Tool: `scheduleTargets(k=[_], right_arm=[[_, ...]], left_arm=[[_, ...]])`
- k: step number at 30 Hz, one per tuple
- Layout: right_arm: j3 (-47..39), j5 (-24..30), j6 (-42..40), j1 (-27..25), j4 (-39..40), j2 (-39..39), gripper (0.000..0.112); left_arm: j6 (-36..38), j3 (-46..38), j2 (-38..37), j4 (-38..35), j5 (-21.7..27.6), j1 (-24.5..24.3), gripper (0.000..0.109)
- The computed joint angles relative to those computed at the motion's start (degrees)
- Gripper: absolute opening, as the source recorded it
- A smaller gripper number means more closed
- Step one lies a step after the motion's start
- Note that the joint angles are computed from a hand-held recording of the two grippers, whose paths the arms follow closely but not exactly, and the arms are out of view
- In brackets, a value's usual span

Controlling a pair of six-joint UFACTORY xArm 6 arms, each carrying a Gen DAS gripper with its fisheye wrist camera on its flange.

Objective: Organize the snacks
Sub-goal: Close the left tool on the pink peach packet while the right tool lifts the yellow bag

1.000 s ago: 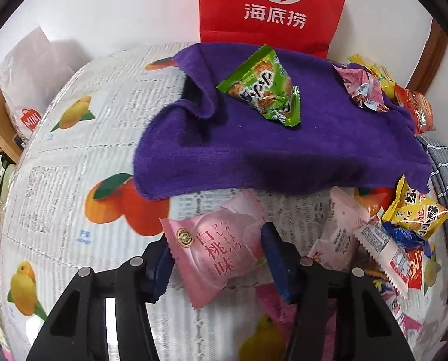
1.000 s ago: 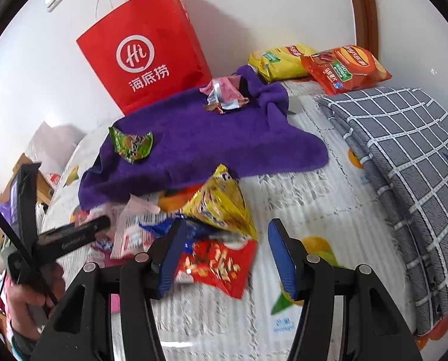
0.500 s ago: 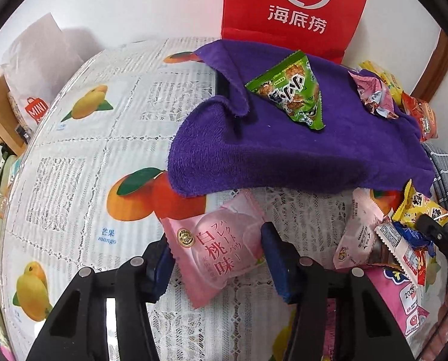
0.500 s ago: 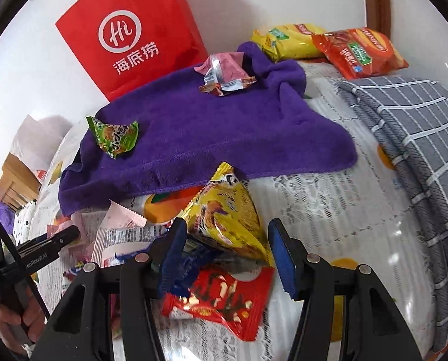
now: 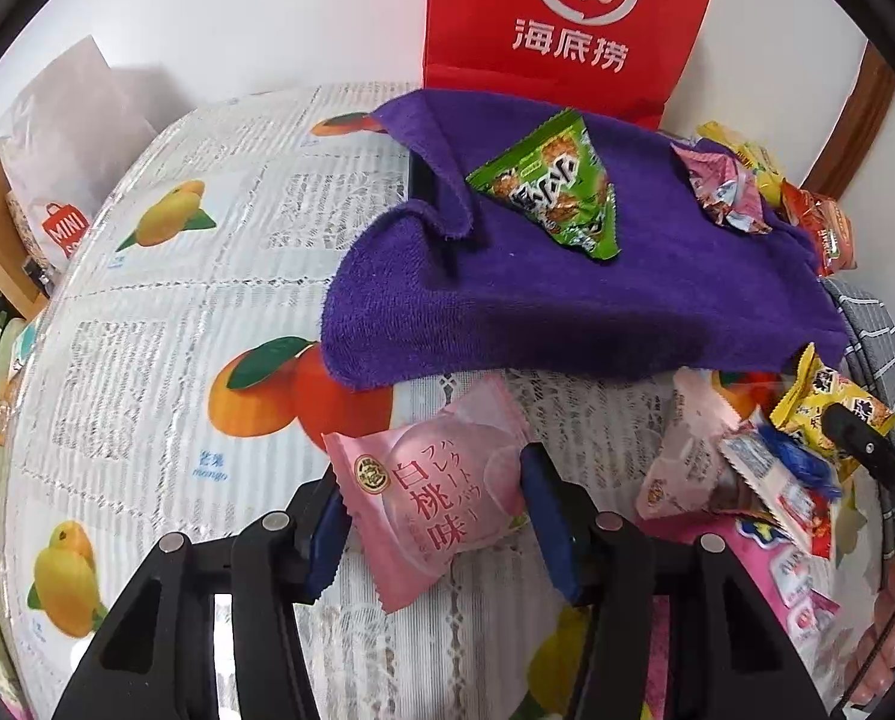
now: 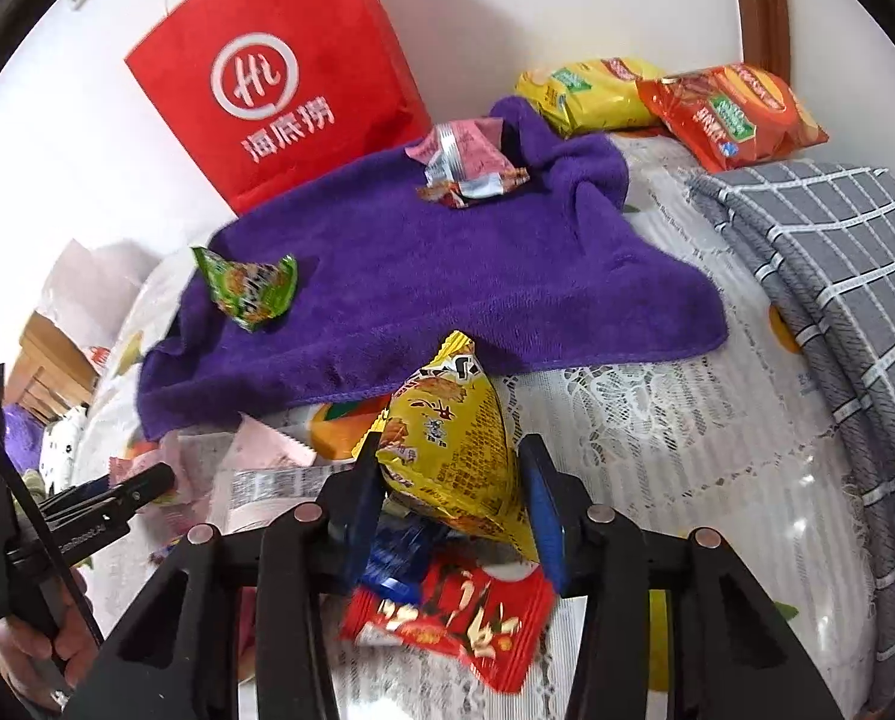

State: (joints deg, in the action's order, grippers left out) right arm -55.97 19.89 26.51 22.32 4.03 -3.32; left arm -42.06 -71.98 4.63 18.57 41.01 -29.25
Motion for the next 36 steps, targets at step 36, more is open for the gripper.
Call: scheduleTargets(k=[36], right_arm=[[1.94,9.02,13.89,1.75,-18.07,-20.21,0.043]], left_arm=[[-4.77,-1.04,-13.35,7.06,4.56,-6.58,0.051]])
